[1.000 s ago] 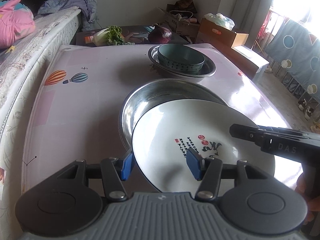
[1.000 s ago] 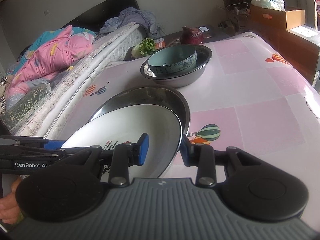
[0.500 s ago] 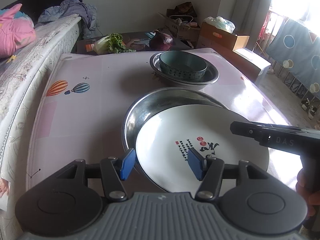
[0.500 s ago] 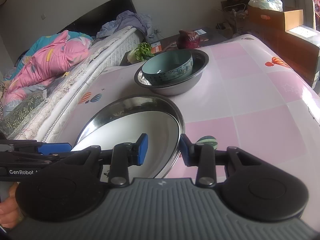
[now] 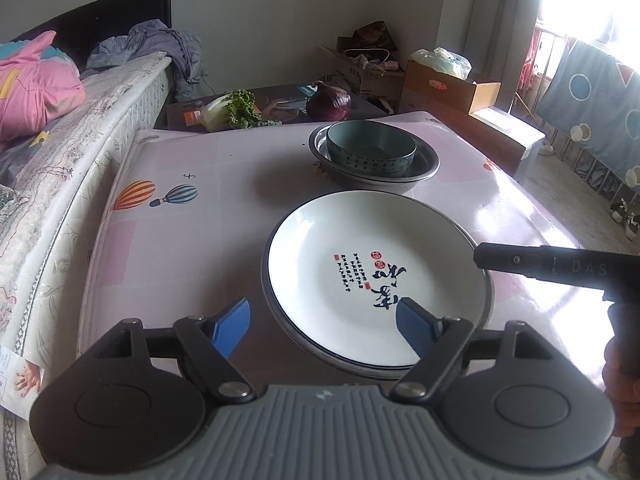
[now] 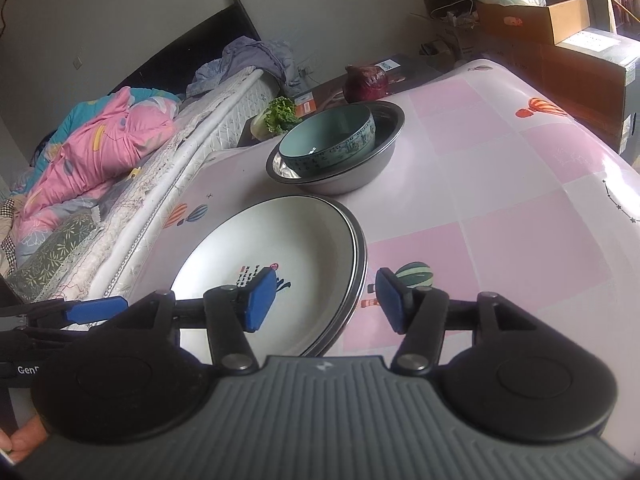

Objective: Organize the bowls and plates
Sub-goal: 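Lower the plate into the stacked basins and open both tools, then move both tools to the rim of the basin holding the green bowl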

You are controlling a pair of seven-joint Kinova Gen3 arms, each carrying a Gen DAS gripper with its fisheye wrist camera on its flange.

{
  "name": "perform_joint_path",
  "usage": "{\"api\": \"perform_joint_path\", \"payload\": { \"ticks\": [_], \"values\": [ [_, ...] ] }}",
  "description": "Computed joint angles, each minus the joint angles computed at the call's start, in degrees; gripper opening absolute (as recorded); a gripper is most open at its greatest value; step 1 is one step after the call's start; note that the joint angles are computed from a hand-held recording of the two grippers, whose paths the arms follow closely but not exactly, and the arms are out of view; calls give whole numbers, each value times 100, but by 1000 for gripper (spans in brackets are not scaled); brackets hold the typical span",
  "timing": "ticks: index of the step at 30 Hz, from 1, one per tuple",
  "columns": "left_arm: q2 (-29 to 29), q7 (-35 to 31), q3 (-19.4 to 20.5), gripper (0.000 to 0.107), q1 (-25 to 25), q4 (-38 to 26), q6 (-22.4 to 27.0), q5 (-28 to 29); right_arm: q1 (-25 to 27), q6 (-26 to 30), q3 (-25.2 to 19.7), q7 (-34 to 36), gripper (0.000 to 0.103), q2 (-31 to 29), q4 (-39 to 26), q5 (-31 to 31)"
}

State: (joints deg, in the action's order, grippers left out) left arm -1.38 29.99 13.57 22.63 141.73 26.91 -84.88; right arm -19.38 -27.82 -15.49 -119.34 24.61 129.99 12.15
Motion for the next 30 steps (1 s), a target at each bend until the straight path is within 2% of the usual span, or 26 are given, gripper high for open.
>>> {"api": "perform_joint_path", "payload": {
  "ticks": [5,10,22,30],
  "values": [
    [-43,-175,3,84,-8,8,-27,221,-205,-87,143,131,72,-196,248,-294],
    [-66,-314,67,88,30,-13,66,383,-280,-224,200,187,81,-356,510,-499],
    [-189,-924,203,91,65,-127,290,1130,-334,-486,267,76,83,-628,976,-714],
    [-206,-1087,267,91,57,-162,375,1350,-362,-500,286,-5,83,-672,1048,-748]
  ]
}}
